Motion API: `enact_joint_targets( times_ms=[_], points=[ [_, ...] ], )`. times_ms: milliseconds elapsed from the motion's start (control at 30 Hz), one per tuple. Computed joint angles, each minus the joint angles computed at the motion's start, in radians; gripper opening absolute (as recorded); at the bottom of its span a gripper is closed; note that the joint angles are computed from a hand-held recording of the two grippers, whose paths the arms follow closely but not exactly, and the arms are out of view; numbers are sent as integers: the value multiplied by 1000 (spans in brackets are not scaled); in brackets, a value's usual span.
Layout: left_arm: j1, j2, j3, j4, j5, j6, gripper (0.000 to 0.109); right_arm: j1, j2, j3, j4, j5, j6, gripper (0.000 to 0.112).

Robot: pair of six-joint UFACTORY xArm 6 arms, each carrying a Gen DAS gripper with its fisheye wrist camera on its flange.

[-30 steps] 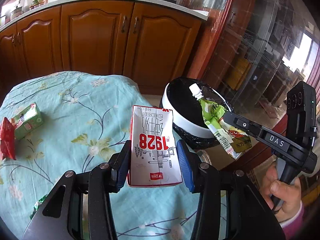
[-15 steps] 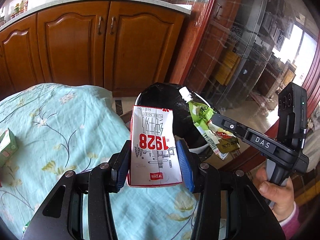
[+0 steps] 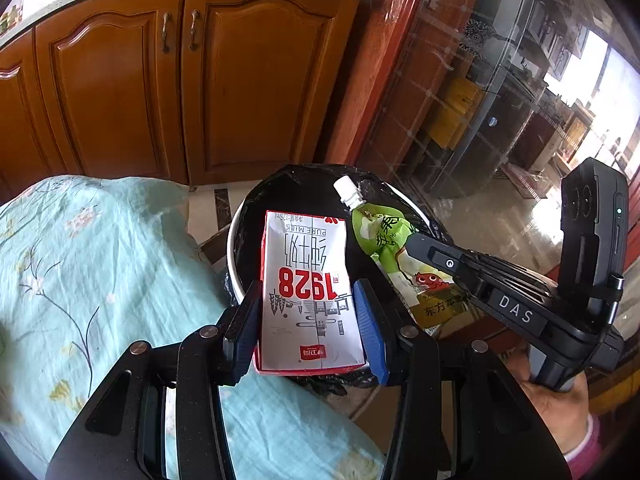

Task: Collect trash
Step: 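Carry the milk carton and spout pouch over the bin and release both, then withdraw both open tools from the bin back over the table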

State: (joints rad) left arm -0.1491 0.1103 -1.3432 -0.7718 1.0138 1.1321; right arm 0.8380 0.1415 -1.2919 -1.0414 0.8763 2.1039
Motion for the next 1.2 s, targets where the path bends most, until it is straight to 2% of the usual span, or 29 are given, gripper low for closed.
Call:
enact_joint_targets(
  times_ms=[433,800,933,1000,1033,1200],
  points=[
    [-93,58,-28,97,-92,-65,44,-59,11,13,65,-41,-77,4],
    [-104,85,-63,133,-76,-98,45,-66,19,5,78,-47,-81,4],
    [-99,78,-60,126,-73,-98,46,-74,-2,34,56,-80,-34,11],
    [-90,67,-51,114,-73,-92,51,-70,-10,39,48,-71,-19,19],
    [-82,62,-47,105,-70,-87,52,-66,-14,41,40,-64,-6,27],
    [-18,37,-27,46,-42,-65,52,-36,-31,39,4,-19,37,28]
  ],
)
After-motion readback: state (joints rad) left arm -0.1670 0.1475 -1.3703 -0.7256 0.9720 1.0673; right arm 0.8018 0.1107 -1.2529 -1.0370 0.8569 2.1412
